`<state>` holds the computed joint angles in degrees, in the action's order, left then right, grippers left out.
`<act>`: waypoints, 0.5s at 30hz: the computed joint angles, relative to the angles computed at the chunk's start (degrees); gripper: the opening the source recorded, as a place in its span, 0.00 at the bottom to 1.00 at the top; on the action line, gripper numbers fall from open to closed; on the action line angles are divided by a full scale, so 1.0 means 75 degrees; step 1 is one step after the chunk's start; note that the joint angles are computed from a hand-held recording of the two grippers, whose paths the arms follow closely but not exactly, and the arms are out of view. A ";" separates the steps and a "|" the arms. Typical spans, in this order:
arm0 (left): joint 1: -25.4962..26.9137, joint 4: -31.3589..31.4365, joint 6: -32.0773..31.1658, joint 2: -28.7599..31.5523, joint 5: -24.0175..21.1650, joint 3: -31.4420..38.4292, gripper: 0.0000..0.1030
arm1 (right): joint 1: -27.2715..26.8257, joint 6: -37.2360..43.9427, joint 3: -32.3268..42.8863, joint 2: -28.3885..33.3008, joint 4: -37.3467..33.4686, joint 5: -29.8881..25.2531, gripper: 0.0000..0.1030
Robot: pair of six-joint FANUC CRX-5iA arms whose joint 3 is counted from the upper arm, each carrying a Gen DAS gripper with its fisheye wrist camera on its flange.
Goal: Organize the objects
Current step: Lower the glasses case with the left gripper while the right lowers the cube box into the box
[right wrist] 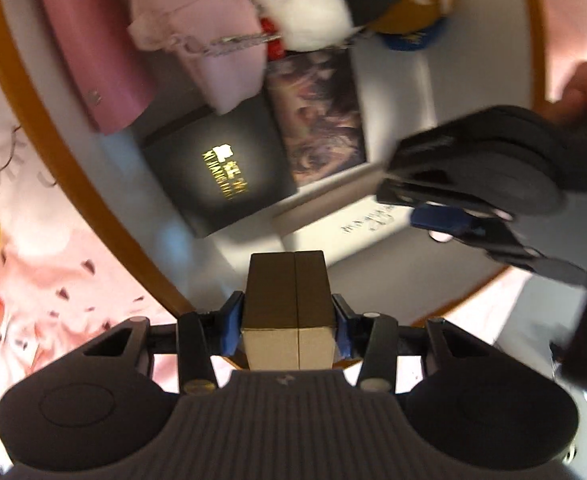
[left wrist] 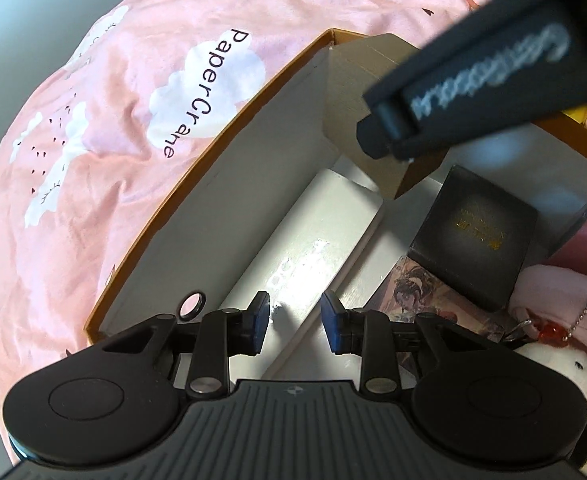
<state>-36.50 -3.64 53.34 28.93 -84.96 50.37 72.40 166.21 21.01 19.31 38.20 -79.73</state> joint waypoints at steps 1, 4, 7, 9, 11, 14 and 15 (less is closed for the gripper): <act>0.0025 0.0004 -0.0001 -0.0090 0.0063 -0.0121 0.35 | 0.0005 0.0155 0.0133 0.0100 0.0009 -0.0150 0.46; 0.0121 0.0076 -0.0050 -0.0332 0.0176 -0.0447 0.35 | 0.0041 0.0400 0.0454 0.0383 0.0076 -0.0560 0.46; 0.0200 0.0052 -0.0147 -0.0561 0.0261 -0.0745 0.36 | 0.0044 0.0627 0.0393 0.0482 0.0193 -0.0806 0.46; 0.0269 0.0062 -0.0194 -0.0717 0.0317 -0.0946 0.36 | 0.0067 0.0803 0.0421 0.0565 0.0248 -0.0952 0.46; 0.0357 0.0128 -0.0256 -0.0890 0.0389 -0.1175 0.36 | 0.0083 0.0997 0.0350 0.0568 0.0309 -0.0968 0.46; 0.0466 0.0177 -0.0385 -0.1173 0.0519 -0.1542 0.36 | 0.0108 0.1033 0.0395 0.0650 0.0386 -0.1104 0.47; 0.0505 0.0205 -0.0433 -0.1261 0.0552 -0.1656 0.36 | 0.0108 0.0969 0.0482 0.0714 0.0387 -0.1198 0.47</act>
<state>-32.72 -2.10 50.09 19.47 -80.82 37.95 73.21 173.47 24.62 24.66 41.10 -88.72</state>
